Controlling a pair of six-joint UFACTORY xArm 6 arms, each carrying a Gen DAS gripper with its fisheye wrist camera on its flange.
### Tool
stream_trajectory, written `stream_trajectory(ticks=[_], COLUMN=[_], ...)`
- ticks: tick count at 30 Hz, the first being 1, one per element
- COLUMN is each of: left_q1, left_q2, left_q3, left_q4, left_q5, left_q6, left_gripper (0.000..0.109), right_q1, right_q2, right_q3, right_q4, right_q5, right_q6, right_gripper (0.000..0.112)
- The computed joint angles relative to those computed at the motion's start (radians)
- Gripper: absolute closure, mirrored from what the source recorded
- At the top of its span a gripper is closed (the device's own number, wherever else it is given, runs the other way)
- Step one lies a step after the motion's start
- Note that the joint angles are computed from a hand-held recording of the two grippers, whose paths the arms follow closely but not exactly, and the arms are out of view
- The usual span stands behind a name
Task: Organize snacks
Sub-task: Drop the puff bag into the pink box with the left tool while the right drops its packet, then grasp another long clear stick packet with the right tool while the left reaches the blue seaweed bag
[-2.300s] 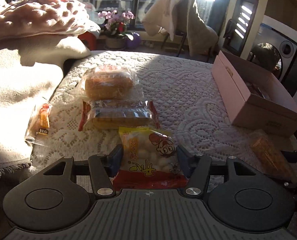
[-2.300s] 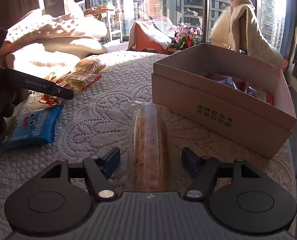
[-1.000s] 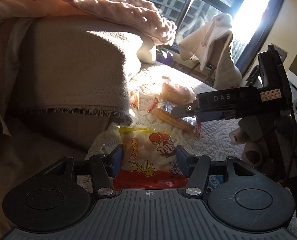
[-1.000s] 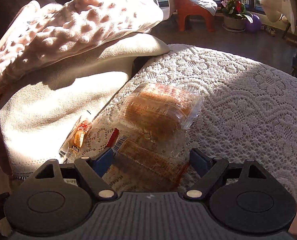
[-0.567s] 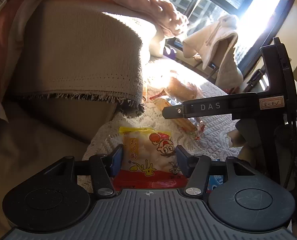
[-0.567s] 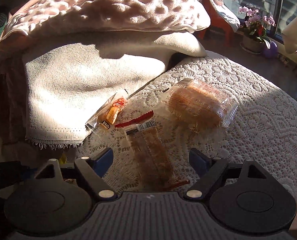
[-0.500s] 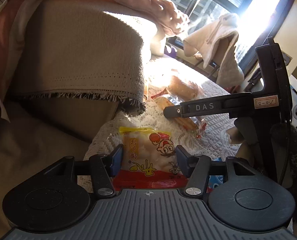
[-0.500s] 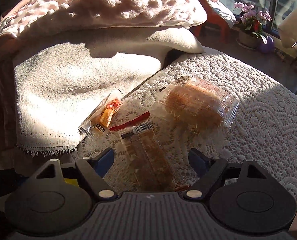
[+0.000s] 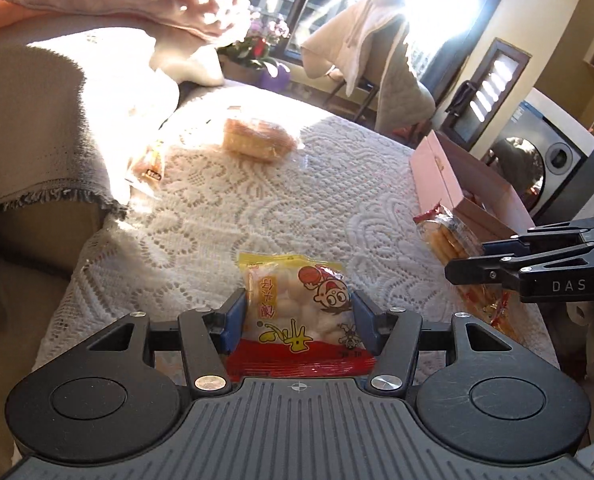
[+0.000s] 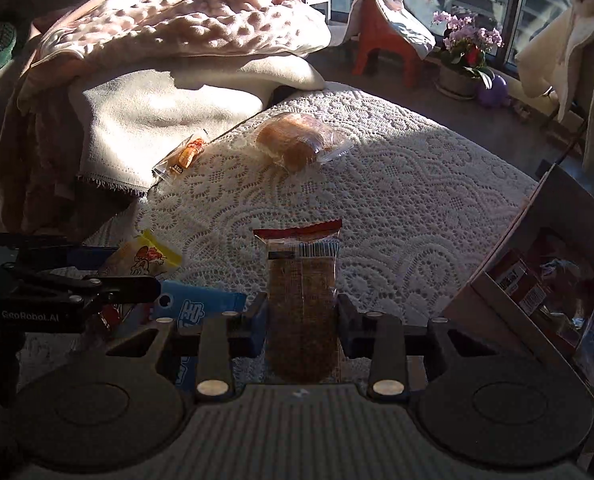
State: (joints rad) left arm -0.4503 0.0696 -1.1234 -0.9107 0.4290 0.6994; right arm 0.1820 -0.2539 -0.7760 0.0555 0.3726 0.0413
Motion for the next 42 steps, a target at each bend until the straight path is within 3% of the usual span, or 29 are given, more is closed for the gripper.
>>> stream_trajectory(ticks=[5,11,16,18,20,22,24,26,31,34,38,42], left_q1=[-0.036,-0.138,-0.182,-0.228,-0.246,-0.247,-0.241,-0.229,-0.176,-0.147,-0.096,0.009], left_q2=[0.036,0.211,0.471,0.636,0.823,0.892,0.841,0.766,0.499,0.336,0.218,0.140], left_q3=[-0.139,-0.479,-0.865,-1.034,-1.227,-1.289,-1.184,-1.071,-0.703,-0.463,-0.219,-0.046], left_q4=[-0.071,-0.224,-0.226,-0.084,0.094,0.115,0.029,-0.013,-0.101,-0.089,0.268,0.687], left_q5=[0.142,0.106,0.241,0.193,0.275,0.320,0.271,0.222,0.071,-0.093,-0.372,-0.459], left_q6=[0.094,0.231,0.183,0.075,-0.105,-0.168,-0.124,-0.082,0.057,0.088,-0.185,-0.504], left_gripper=[0.047,0.047,0.045,0.045,0.047,0.050,0.050,0.050,0.050,0.050,0.051,0.050], right_q1=[-0.071,-0.230,-0.350,-0.389,-0.399,-0.409,-0.421,-0.436,-0.446,-0.400,-0.306,-0.201], right_q2=[-0.229,-0.390,-0.334,-0.270,-0.183,-0.104,-0.072,-0.088,-0.168,-0.199,-0.203,-0.172], right_q3=[0.150,0.166,0.059,-0.004,-0.074,-0.122,-0.124,-0.076,0.074,0.146,0.191,0.224], right_q4=[0.013,-0.177,-0.349,-0.440,-0.399,-0.292,-0.206,-0.144,-0.249,-0.210,-0.155,-0.196], right_q5=[-0.020,-0.147,-0.180,-0.172,-0.108,-0.044,-0.018,-0.055,-0.150,-0.172,-0.182,-0.257], right_q6=[0.008,0.163,0.301,0.379,0.347,0.290,0.244,0.202,0.270,0.217,0.149,0.213], right_gripper=[0.078,0.078,0.078,0.077,0.072,0.071,0.071,0.070,0.050,0.048,0.047,0.043])
